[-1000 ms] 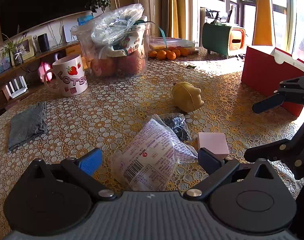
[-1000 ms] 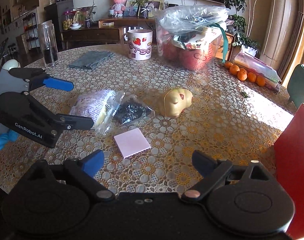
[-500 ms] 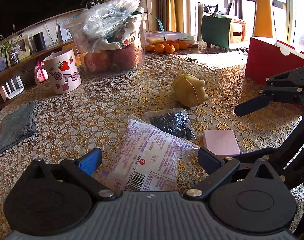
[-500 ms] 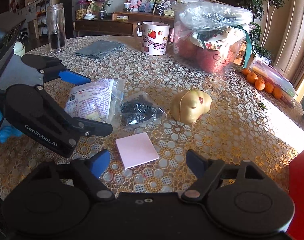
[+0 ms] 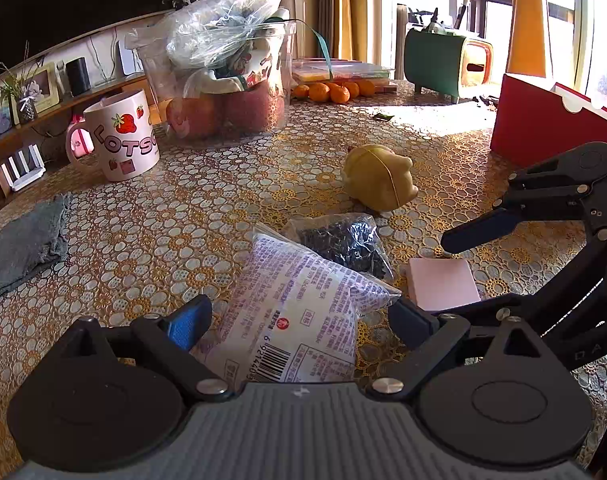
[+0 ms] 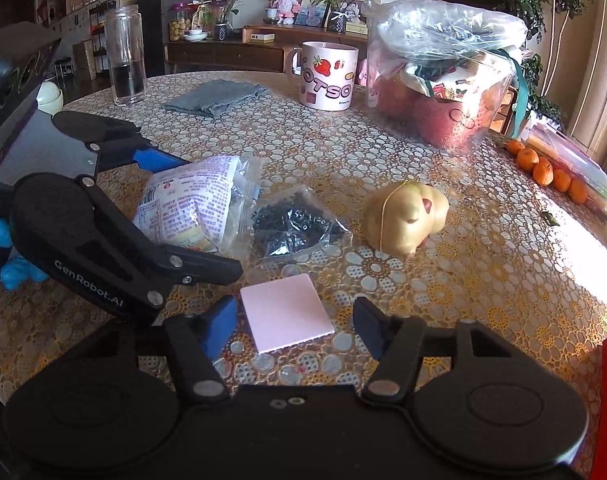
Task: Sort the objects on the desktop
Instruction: 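Close left tool on the white printed bag while right tool closes on the pink pad, then carry the white bag in left tool over the box while right tool carries the pink pad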
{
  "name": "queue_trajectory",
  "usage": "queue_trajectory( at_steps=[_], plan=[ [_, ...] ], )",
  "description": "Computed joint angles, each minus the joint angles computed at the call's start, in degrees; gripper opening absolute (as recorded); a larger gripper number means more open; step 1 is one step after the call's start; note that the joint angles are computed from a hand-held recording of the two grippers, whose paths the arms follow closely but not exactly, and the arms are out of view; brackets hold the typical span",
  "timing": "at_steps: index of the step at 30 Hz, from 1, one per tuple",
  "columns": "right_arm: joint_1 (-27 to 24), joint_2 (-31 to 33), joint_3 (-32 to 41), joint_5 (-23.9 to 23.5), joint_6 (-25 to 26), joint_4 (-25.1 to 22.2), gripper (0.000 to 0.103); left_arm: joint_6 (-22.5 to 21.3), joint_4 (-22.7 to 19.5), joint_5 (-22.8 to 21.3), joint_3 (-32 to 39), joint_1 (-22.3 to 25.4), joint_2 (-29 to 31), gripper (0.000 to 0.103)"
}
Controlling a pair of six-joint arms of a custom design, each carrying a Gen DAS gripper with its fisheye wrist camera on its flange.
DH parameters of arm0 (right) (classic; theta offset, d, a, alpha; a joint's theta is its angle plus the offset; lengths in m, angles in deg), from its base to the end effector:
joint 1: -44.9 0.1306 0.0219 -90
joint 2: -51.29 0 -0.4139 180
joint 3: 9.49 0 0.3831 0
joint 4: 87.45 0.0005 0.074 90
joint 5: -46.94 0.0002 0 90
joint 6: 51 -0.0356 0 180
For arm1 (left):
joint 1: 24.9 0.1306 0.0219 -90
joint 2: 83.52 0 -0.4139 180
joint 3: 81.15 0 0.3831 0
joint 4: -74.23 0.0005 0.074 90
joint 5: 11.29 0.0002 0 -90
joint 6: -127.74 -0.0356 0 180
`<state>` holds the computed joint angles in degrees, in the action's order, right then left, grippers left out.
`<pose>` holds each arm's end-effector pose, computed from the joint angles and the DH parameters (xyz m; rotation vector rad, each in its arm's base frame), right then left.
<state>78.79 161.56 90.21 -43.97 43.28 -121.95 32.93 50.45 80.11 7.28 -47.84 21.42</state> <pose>0.5139 0.3453 0.3709 -0.7835 2.2406 0.2690 0.5330 -0.2271 0.3506 0.5596 2.2115 -0.1940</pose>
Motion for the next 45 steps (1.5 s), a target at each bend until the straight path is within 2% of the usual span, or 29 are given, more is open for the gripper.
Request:
queue_trajectory(
  at_steps=[4, 6, 10, 14, 19, 30, 45],
  plan=[
    [-0.3, 0.1, 0.1, -1.4, -1.1, -0.2, 0.06, -0.5, 0.0, -0.7, -0.1, -0.3, -0.2, 0.092],
    [-0.4, 0.0, -0.1, -1.8, -1.2, -0.2, 0.058, -0.4, -0.3, -0.4, 0.0, -0.3, -0.3, 0.079],
    [-0.1, -0.3, -0.3, -2.1, -1.1, -0.1, 0.047, 0.1, -0.7, -2.4, 0.0, -1.1, -0.5, 0.07],
    [0.2, -0.9, -1.1, -1.0, -1.3, 0.1, 0.047, 2.0, -1.1, -3.1, -0.3, -1.5, -1.1, 0.058],
    [0.1, -2.0, -2.0, -0.4, -1.9, -0.5, 0.046, 4.1, -3.2, -6.1, -0.1, -2.7, -1.6, 0.055],
    [-1.7, -8.9, -8.8, 0.4, -5.0, 1.8, 0.046, 10.7, -8.5, -11.4, 0.7, -7.2, -3.8, 0.054],
    [-5.6, -22.0, -18.8, 0.1, -8.2, 4.4, 0.046, 13.8, -14.7, -17.5, 7.1, -17.4, -5.0, 0.054]
  ],
)
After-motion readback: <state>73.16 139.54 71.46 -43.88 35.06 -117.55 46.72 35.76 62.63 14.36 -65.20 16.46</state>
